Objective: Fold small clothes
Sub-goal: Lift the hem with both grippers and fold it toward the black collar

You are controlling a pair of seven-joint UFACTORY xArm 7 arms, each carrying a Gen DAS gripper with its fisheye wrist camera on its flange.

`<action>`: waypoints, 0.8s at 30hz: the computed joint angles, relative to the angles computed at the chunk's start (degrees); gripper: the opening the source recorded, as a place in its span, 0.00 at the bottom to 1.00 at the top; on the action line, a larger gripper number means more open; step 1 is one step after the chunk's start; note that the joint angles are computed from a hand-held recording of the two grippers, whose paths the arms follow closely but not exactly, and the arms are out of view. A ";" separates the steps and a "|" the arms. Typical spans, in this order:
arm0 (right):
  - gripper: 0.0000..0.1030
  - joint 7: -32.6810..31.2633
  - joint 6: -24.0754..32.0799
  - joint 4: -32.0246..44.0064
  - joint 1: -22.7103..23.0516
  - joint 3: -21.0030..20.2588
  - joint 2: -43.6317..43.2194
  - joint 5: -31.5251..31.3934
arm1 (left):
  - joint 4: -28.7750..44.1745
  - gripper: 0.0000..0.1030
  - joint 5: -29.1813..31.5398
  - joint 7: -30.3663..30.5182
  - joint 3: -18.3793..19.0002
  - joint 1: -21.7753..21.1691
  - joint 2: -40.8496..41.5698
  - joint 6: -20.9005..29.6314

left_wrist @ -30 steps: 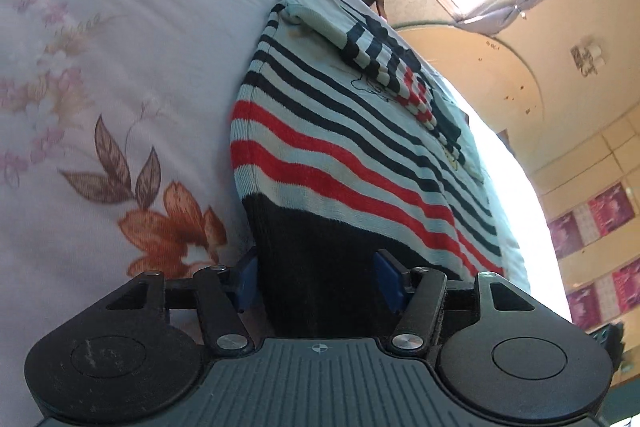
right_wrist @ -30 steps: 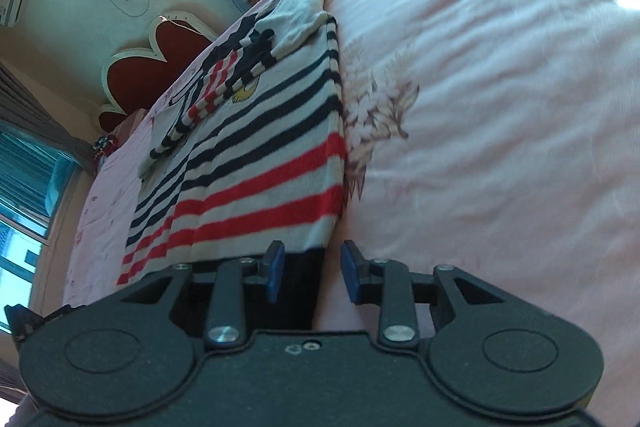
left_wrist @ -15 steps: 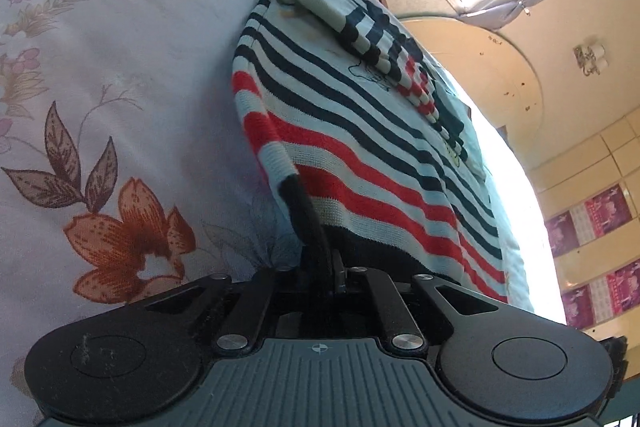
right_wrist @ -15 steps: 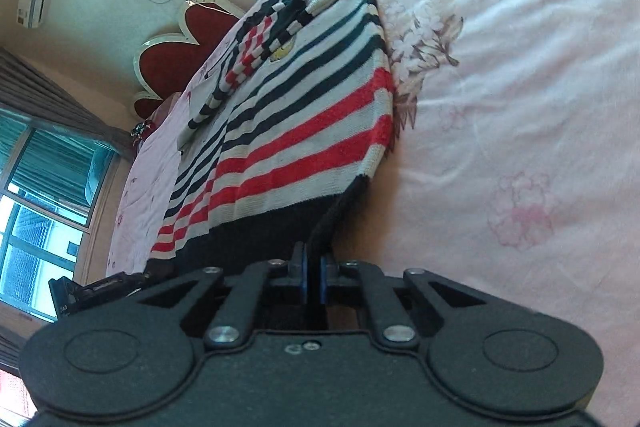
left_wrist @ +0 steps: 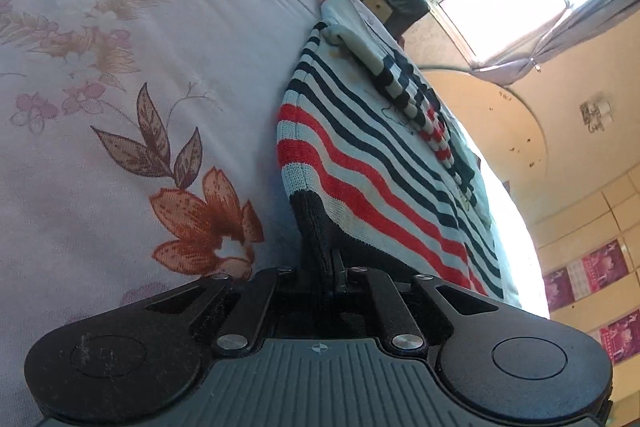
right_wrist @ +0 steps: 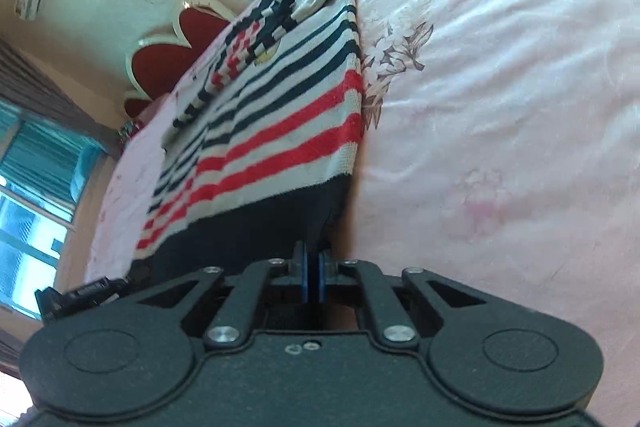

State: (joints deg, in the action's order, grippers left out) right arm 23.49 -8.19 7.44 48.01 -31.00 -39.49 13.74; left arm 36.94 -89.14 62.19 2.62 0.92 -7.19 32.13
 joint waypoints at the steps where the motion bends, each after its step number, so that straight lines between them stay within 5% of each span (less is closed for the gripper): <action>1: 0.06 1.55 0.01 -0.31 -0.97 0.97 -0.17 -0.58 | -0.19 0.05 -0.13 0.70 -0.66 -0.45 -0.39 -1.62; 9: 0.06 0.39 3.01 0.60 -7.63 9.79 -0.68 -0.73 | -0.76 0.05 6.38 -0.11 -3.11 -5.24 -4.43 -13.08; 24: 0.06 -1.92 6.01 2.33 -14.59 18.29 -3.30 0.05 | -1.25 0.05 3.97 5.43 -0.09 -7.80 -8.68 -13.76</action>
State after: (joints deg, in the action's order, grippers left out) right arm 21.57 -2.18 9.76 33.42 -12.71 -42.80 13.80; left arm 35.69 -85.16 67.62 2.54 -6.89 -15.87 18.36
